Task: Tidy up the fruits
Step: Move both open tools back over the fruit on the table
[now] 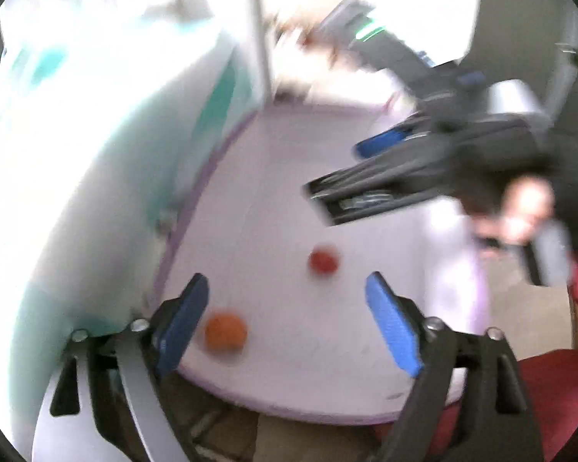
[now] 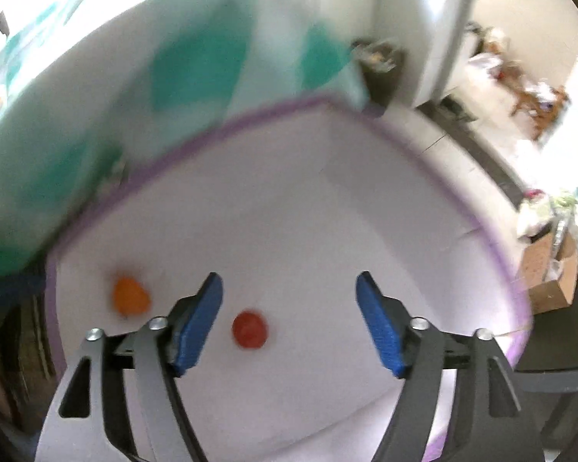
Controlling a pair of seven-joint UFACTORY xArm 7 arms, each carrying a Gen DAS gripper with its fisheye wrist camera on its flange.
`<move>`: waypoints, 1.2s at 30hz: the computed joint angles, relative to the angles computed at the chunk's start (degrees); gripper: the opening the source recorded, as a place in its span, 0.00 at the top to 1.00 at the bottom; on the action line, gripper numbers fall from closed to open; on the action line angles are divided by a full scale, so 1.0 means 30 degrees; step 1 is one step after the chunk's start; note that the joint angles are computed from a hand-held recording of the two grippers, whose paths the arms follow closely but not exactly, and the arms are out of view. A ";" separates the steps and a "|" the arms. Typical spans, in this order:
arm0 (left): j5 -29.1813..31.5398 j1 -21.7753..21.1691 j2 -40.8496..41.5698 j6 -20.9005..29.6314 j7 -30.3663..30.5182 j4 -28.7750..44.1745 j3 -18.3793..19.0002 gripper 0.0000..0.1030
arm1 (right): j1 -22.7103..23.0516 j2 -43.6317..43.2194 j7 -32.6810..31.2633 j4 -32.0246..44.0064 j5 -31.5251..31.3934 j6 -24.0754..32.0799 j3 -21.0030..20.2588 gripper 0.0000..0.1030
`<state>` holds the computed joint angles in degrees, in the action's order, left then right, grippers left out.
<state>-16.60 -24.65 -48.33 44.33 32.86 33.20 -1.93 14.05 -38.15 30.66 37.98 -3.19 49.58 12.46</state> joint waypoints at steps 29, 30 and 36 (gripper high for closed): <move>0.0345 0.9338 0.4318 -0.4781 -0.2676 0.8560 1.0359 0.02 | -0.0850 1.3168 0.5096 1.6344 -1.0637 -0.4066 0.9954 0.16; 0.0023 0.9601 0.5169 -0.4743 -0.2784 0.9158 1.0632 0.02 | -0.0259 1.4323 0.5075 1.7387 -1.1258 -0.3365 0.9969 0.16; -0.2516 1.0533 0.9092 -0.1786 -0.2773 1.2318 1.2637 0.02 | 0.6886 2.2917 0.2244 2.8306 -1.3697 0.1770 0.7724 0.16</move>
